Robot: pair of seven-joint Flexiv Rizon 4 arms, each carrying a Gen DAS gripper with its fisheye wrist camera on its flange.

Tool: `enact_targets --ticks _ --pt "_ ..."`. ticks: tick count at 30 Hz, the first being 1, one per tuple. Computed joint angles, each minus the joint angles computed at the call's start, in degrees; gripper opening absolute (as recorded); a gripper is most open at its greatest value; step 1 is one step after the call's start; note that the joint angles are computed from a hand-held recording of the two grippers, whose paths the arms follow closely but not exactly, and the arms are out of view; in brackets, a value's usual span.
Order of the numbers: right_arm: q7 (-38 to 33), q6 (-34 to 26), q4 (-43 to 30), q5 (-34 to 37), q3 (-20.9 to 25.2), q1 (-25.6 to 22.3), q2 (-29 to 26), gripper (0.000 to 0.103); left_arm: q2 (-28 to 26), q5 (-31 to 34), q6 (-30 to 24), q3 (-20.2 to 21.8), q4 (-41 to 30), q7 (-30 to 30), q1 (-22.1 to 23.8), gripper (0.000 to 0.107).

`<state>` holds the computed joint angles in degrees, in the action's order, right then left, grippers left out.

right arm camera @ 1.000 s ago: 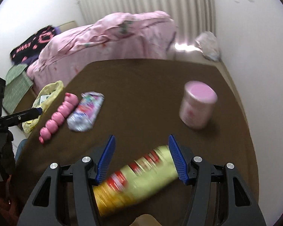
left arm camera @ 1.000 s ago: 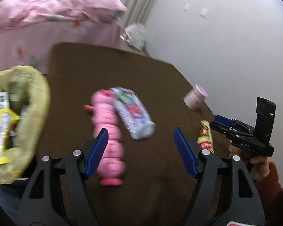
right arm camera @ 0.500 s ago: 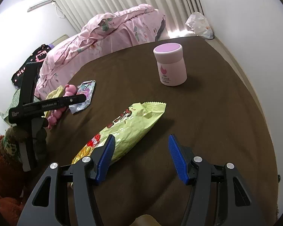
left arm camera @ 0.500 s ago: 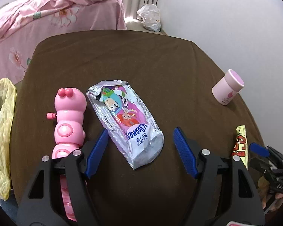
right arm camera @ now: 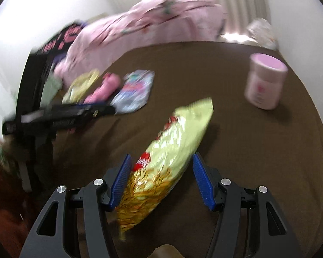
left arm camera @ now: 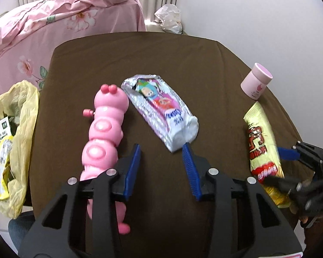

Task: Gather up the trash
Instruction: 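Grasp the silver-pink ice-cream packet with the left gripper while the right gripper grasps the yellow chip bag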

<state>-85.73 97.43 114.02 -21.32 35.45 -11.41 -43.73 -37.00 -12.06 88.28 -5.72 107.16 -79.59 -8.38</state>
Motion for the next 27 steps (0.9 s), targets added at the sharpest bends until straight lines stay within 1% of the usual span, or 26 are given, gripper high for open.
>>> enact_targets --ticks 2,3,4,6,7,8,10,11,13,14,16,17,18,19,20,21,22,23,24,27 --pt "0.2 2.5 2.5 0.8 -6.8 5.9 3.5 0.055 0.0 0.0 0.5 -0.5 0.4 0.1 0.3 0.04" --pt "0.6 3.1 3.2 1.2 -9.0 7.7 4.6 0.055 0.0 -0.1 0.7 -0.7 0.5 0.0 0.5 0.04" --pt "1.2 3.8 4.2 1.9 -12.3 10.3 5.9 0.055 0.0 -0.2 0.9 -1.0 0.6 0.0 0.7 0.04" --pt "2.6 5.4 5.8 3.4 -16.6 13.2 7.5 0.056 -0.2 -0.7 1.3 -2.8 0.7 0.4 2.0 0.043" --pt "3.4 5.5 6.1 3.7 -17.5 13.4 7.7 0.057 -0.4 -1.3 1.7 -5.4 1.0 1.1 4.0 0.045" --pt "4.1 5.4 6.3 3.8 -17.7 13.1 7.8 0.058 -0.6 -1.8 2.2 -7.9 1.3 1.8 5.9 0.05" --pt "5.4 4.2 6.1 2.9 -14.4 8.8 7.0 0.058 -1.7 -2.8 3.3 -12.4 0.8 3.0 9.1 0.055" --pt "5.7 3.2 5.8 2.1 -11.8 6.0 6.3 0.058 -2.2 -2.8 3.4 -12.5 0.0 3.2 8.9 0.056" --pt "5.8 0.9 4.9 0.8 -5.8 0.1 4.4 0.058 -3.8 -3.3 1.8 -9.5 -3.7 2.5 6.1 0.056" --pt "5.5 0.7 4.8 0.7 -4.0 -1.7 3.6 0.06 -4.6 -3.8 0.5 -8.6 -5.5 2.0 5.2 0.056" --pt "5.5 1.1 4.9 1.0 -3.6 -2.0 3.3 0.06 -6.4 -4.0 -1.9 -3.5 -10.1 -0.1 0.8 0.056" --pt "5.6 1.0 4.8 1.1 -3.4 -2.2 3.3 0.06 -7.1 -3.7 -3.1 -1.9 -11.8 -0.7 -0.6 0.056" --pt "5.6 1.3 5.1 1.2 -3.4 -2.3 3.4 0.06 -8.2 -2.7 -5.0 1.6 -14.4 -1.8 -3.4 0.055" --pt "5.6 1.7 5.2 1.2 -3.5 -2.2 3.4 0.06 -8.7 -1.7 -5.8 3.6 -15.6 -2.6 -4.9 0.051" --pt "5.7 1.7 5.2 1.1 -3.7 -2.0 3.4 0.06 -9.3 -0.3 -6.4 6.0 -16.7 -3.4 -6.8 0.042" --pt "5.6 1.7 5.4 0.8 -3.3 -2.5 3.4 0.06 -9.4 0.7 -6.4 6.9 -17.0 -3.8 -7.4 0.038" --pt "5.8 1.8 5.5 0.8 -3.0 -2.8 3.4 0.06 -9.1 1.4 -6.1 6.4 -16.5 -3.5 -7.0 0.035" --pt "6.2 2.4 5.7 1.3 -3.8 -2.0 3.6 0.06 -8.5 1.6 -6.1 4.9 -15.4 -2.8 -5.7 0.03" --pt "6.9 4.1 6.4 2.1 -6.5 0.5 4.6 0.06 -7.7 1.7 -5.9 3.6 -14.2 -2.2 -4.6 0.027" --pt "7.4 9.1 8.4 2.7 -13.2 6.7 6.4 0.06 -5.4 1.2 -5.0 -0.6 -9.7 0.5 -1.0 0.024"
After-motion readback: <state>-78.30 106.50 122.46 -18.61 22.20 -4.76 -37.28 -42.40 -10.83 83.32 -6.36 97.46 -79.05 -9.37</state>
